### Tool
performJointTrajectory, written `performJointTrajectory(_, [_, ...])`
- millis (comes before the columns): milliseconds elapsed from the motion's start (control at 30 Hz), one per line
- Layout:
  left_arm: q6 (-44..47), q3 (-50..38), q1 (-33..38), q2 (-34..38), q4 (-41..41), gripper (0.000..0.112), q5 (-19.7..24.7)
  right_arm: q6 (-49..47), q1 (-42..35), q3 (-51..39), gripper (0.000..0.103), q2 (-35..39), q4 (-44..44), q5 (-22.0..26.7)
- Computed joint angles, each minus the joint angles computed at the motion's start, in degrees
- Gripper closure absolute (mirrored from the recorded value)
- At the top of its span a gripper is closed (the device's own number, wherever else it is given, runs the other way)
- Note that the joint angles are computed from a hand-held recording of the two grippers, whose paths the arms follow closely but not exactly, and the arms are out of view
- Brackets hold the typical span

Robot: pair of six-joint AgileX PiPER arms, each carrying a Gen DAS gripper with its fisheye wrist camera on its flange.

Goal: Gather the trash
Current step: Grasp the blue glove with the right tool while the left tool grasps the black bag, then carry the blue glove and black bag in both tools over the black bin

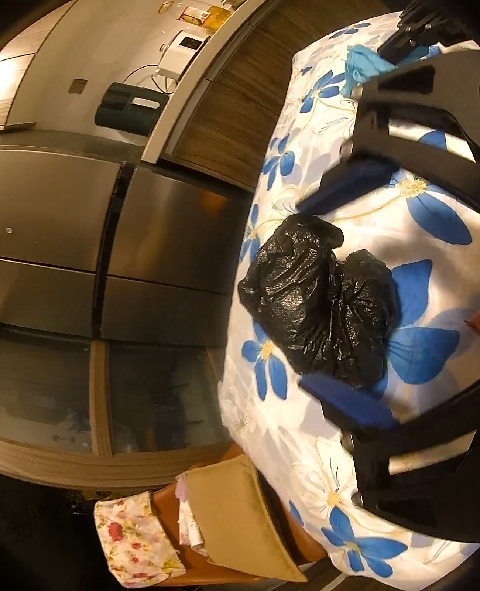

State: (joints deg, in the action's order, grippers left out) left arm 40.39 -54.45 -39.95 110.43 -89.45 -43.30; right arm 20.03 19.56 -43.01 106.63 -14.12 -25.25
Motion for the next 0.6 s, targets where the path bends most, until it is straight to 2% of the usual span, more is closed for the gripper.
performJointTrajectory(67, [0.5, -0.5, 0.6, 0.4, -0.1, 0.043, 1.4, -0.2, 0.0, 0.4, 0.103, -0.2, 0.0, -0.5])
performJointTrajectory(133, [1.4, -0.9, 1.3, 0.8, -0.7, 0.056, 2.9, -0.9, 0.3, 0.7, 0.103, -0.3, 0.6, -0.8])
performJointTrajectory(200, [3.4, -1.9, 2.0, 1.5, -2.4, 0.079, 4.0, -1.7, 0.6, 1.1, 0.103, -0.5, 1.5, -1.2])
performJointTrajectory(233, [4.9, -2.4, 2.4, 1.9, -3.5, 0.083, 4.9, -1.8, 0.6, 1.4, 0.103, -0.6, 1.7, -1.4])
performJointTrajectory(300, [5.6, -2.7, 3.2, 2.2, -3.7, 0.101, 6.8, -1.6, 0.5, 1.9, 0.103, -0.9, 1.5, -1.8])
performJointTrajectory(333, [5.7, -2.7, 3.3, 2.3, -3.6, 0.106, 7.2, -1.7, 0.4, 2.2, 0.103, -1.1, 1.6, -1.9])
performJointTrajectory(467, [2.4, -1.3, 3.1, 1.7, -0.5, 0.111, 7.2, -2.4, 0.5, 3.4, 0.103, -1.9, 2.4, -2.6])
performJointTrajectory(600, [-2.8, 1.7, 0.4, -0.5, 2.5, 0.111, 3.8, -3.4, 0.4, 5.4, 0.103, -3.8, 2.9, -3.2])
